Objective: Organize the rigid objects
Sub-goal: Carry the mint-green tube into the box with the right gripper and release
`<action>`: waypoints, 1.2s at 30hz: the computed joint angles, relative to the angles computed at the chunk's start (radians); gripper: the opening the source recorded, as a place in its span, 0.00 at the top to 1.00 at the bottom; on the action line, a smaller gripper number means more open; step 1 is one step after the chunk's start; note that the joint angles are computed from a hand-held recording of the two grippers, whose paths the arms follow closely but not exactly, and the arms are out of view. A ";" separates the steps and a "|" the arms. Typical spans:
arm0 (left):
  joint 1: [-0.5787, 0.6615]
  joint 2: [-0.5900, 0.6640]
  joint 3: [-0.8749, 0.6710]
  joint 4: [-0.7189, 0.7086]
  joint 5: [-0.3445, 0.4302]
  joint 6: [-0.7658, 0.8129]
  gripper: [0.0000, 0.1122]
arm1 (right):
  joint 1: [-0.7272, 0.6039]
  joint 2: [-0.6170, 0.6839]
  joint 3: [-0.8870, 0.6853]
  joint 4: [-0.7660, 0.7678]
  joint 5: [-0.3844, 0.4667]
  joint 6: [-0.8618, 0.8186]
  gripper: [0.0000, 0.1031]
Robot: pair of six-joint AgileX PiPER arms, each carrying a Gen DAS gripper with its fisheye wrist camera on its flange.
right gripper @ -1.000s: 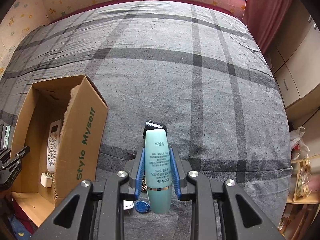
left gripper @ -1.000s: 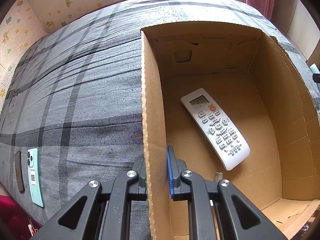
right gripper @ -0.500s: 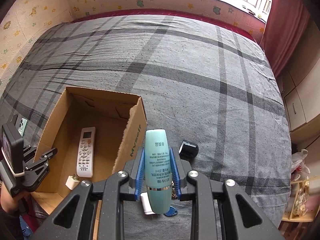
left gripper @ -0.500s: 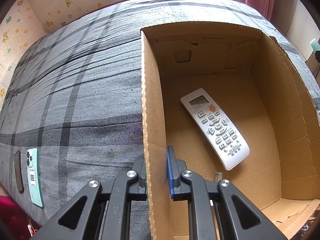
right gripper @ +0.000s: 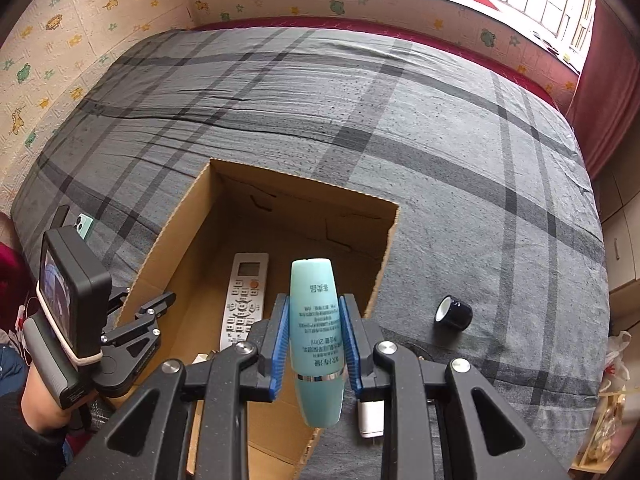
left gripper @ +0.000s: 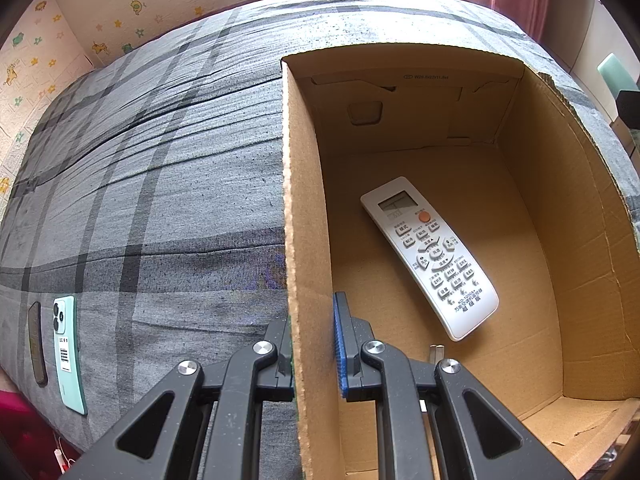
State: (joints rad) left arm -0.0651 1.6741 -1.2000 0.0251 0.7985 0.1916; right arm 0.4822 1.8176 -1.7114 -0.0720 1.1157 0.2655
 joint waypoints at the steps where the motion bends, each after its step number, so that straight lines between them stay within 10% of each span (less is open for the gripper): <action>1: 0.000 0.000 0.000 -0.001 0.000 0.000 0.87 | 0.009 0.007 -0.002 0.006 -0.002 0.003 0.75; 36: 0.008 -0.005 0.007 -0.015 -0.005 0.012 0.87 | 0.137 0.221 0.111 0.154 -0.060 0.092 0.74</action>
State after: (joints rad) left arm -0.0568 1.6689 -1.1927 0.0097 0.7940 0.2041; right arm 0.6189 2.0390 -1.6005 0.0825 1.0556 0.3572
